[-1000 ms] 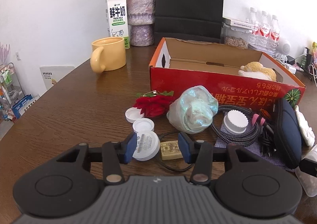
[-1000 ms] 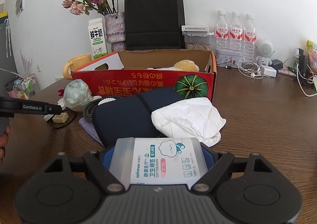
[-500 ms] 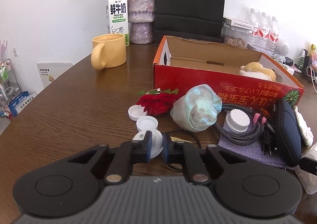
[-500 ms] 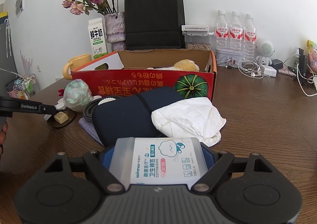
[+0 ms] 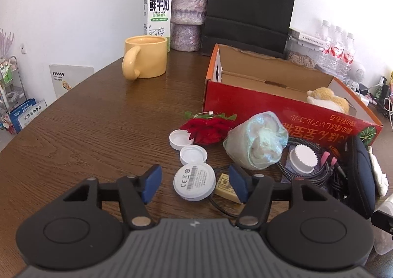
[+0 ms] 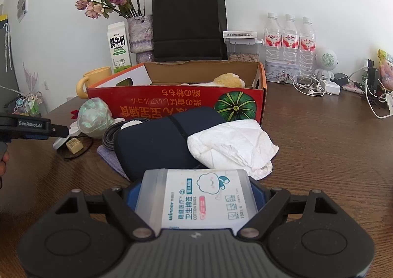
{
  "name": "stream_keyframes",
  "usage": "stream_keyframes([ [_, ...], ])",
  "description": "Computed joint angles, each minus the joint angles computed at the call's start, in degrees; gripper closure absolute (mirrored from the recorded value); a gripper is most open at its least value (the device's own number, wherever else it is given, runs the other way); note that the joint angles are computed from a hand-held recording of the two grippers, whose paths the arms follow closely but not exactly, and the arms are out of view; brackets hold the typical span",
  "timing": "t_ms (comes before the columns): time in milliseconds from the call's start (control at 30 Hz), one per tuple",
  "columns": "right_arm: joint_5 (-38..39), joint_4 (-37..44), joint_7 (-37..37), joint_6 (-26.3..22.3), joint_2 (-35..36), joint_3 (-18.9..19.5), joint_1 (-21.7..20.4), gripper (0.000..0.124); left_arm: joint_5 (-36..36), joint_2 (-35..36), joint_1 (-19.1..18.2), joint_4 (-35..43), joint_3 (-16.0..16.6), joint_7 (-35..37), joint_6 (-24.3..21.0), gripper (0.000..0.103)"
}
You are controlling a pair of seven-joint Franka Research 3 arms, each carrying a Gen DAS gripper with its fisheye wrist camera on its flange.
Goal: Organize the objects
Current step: 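Grasp the round white device with the left gripper, then carry the white device into the box with left gripper while right carries swab container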
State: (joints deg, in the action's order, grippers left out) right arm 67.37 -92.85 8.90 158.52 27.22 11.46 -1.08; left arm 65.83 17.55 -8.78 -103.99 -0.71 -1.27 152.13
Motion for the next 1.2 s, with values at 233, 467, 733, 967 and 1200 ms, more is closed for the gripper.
stream_keyframes([
  [233,-0.1,-0.2,-0.1,0.3,-0.1,0.0,0.1,0.042,1.0,-1.0,0.4,-2.3,0.7,-0.9,5.0,0.063],
  [467,8.7,-4.4,-10.5,3.0,-3.5,2.2,-1.2,0.042,3.3,-4.7,1.2,-6.8,-0.3,-3.3,6.9,0.063],
  [733,16.5,-9.2,-18.7,-1.1,-9.2,-0.3,2.6,0.042,3.8,-6.0,1.7,-8.9,-1.8,-2.6,9.7,0.063],
  [967,14.1,-6.2,-21.6,2.6,-6.3,-0.7,9.2,0.042,4.0,-7.1,2.5,-10.9,-1.9,-2.6,12.0,0.063],
  [1200,7.0,-2.1,-19.2,10.0,-1.3,1.6,11.9,0.042,4.7,-7.4,3.6,-11.9,-1.3,-2.8,14.7,0.063],
])
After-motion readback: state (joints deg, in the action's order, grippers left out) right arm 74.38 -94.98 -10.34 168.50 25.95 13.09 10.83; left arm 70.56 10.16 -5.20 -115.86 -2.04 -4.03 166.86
